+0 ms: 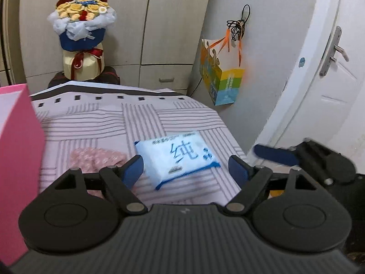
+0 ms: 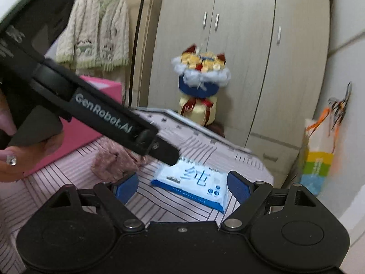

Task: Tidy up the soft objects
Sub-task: 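Move both grippers back to the white wipes packet on the bed, then close both grippers on the white wipes packet from either side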

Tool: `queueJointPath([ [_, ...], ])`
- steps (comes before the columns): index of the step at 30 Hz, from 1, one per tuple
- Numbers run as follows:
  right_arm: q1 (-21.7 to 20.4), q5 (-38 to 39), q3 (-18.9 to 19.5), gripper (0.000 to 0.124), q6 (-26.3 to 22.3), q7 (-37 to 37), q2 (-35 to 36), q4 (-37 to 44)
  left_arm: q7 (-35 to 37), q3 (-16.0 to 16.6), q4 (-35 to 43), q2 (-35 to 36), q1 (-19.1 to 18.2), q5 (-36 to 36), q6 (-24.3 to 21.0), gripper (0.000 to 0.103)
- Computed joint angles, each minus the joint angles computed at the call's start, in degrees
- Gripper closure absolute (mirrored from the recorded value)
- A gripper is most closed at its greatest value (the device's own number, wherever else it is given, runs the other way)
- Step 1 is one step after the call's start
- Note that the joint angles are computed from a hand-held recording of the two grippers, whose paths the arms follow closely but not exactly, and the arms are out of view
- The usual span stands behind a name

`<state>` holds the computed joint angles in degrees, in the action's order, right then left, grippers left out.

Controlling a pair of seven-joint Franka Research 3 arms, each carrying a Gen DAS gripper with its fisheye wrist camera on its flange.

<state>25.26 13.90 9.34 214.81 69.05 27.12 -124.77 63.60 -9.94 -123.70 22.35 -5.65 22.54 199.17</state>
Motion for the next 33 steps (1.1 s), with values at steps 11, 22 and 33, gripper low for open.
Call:
queueJointPath([
  [11,-12.22,-12.31,6.85,0.036,-12.45,5.65,8.76,12.40,-4.56,-4.77,12.20,10.33,3.58,-0.71,-9.55,0.025],
  [22,-14.99,-11.05,9.44,0.030,-20.36,7.65,13.69,18.65,-3.15,-2.27,14.15,12.55,1.35,-2.99,-11.33,0.042],
  [33,-2.93,-0.63,0.12,0.045,-17.94,6.45,9.61,14.90,-1.79,-9.69,10.73,11.82,8.44,-0.59,-8.15,0.050],
])
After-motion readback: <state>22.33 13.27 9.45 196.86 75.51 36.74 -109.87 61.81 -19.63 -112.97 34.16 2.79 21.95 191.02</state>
